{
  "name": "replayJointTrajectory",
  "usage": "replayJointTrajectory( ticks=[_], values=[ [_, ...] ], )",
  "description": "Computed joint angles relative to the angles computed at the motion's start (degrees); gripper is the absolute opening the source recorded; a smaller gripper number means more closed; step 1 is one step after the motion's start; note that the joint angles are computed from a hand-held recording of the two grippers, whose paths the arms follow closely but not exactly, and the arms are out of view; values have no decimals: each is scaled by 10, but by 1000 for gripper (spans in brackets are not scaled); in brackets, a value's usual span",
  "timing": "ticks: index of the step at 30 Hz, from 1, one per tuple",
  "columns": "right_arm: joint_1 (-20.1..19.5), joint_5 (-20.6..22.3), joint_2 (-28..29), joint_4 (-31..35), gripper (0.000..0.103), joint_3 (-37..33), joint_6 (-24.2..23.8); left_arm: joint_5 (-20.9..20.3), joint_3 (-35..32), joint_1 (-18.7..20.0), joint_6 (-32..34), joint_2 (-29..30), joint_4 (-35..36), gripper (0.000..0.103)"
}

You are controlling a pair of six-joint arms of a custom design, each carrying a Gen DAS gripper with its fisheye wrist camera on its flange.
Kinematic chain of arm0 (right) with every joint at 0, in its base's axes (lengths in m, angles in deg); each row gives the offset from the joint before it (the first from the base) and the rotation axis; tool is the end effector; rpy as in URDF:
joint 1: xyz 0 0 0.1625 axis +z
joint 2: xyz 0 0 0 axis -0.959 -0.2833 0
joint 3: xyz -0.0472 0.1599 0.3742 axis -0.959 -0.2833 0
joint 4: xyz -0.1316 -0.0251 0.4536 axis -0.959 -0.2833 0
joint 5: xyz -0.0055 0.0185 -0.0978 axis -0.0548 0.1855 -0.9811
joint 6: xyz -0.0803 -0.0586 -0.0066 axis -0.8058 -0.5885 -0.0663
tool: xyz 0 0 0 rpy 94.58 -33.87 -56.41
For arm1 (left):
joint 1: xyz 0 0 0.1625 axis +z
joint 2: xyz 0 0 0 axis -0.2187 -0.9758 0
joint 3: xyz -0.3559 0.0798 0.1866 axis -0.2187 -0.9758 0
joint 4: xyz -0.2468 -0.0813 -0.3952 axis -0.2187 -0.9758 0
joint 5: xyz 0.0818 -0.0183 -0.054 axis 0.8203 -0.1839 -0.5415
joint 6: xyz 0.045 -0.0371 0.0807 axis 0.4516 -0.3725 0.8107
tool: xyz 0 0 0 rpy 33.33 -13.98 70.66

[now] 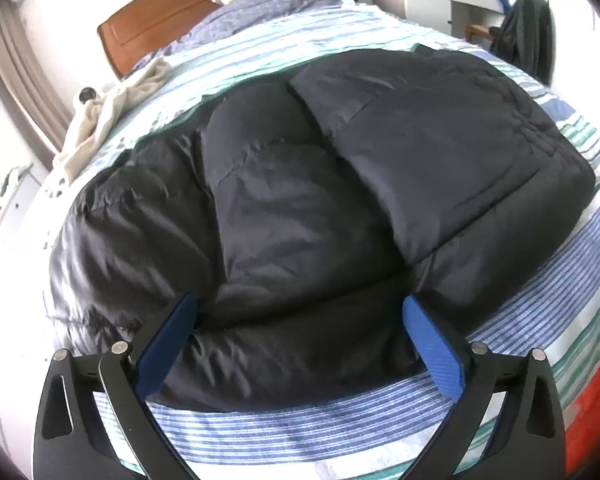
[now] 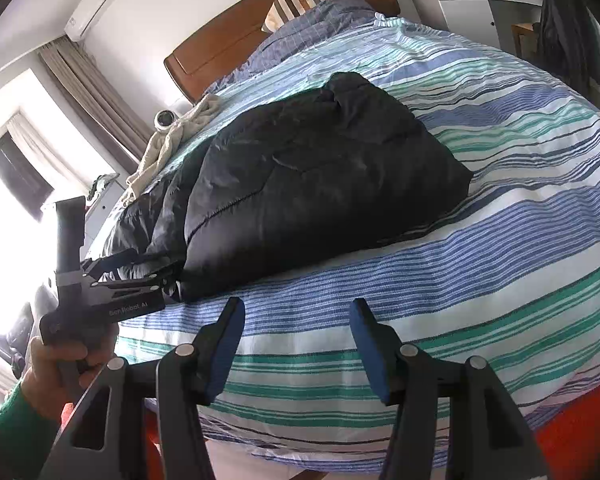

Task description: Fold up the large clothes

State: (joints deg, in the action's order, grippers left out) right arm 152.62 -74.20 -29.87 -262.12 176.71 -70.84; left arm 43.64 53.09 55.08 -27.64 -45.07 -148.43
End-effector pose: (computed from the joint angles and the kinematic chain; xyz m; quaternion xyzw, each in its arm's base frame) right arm 0.0603 -0.3523 0.1623 0.1163 -0.9421 0.2848 0.1332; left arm -0.1360 -0.4206 0.0673 0.1941 0.8474 -0.2514 0.4255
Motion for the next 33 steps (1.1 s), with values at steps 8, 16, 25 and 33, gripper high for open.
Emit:
replayJointTrajectory(
  ticks=[8, 16, 25, 33],
  values=[
    [-29, 10, -11, -9, 60, -1, 39, -99, 15, 23, 10, -65, 22, 102],
    [-100, 106, -7, 29, 62, -44, 127, -95, 3, 11, 73, -109, -58, 102],
    [-85, 117, 132, 5, 68, -146, 275, -73, -68, 94, 130, 45, -143, 103],
    [-52, 111, 160, -132, 22, -123, 239, -93, -57, 67, 111, -51, -35, 97]
  ],
)
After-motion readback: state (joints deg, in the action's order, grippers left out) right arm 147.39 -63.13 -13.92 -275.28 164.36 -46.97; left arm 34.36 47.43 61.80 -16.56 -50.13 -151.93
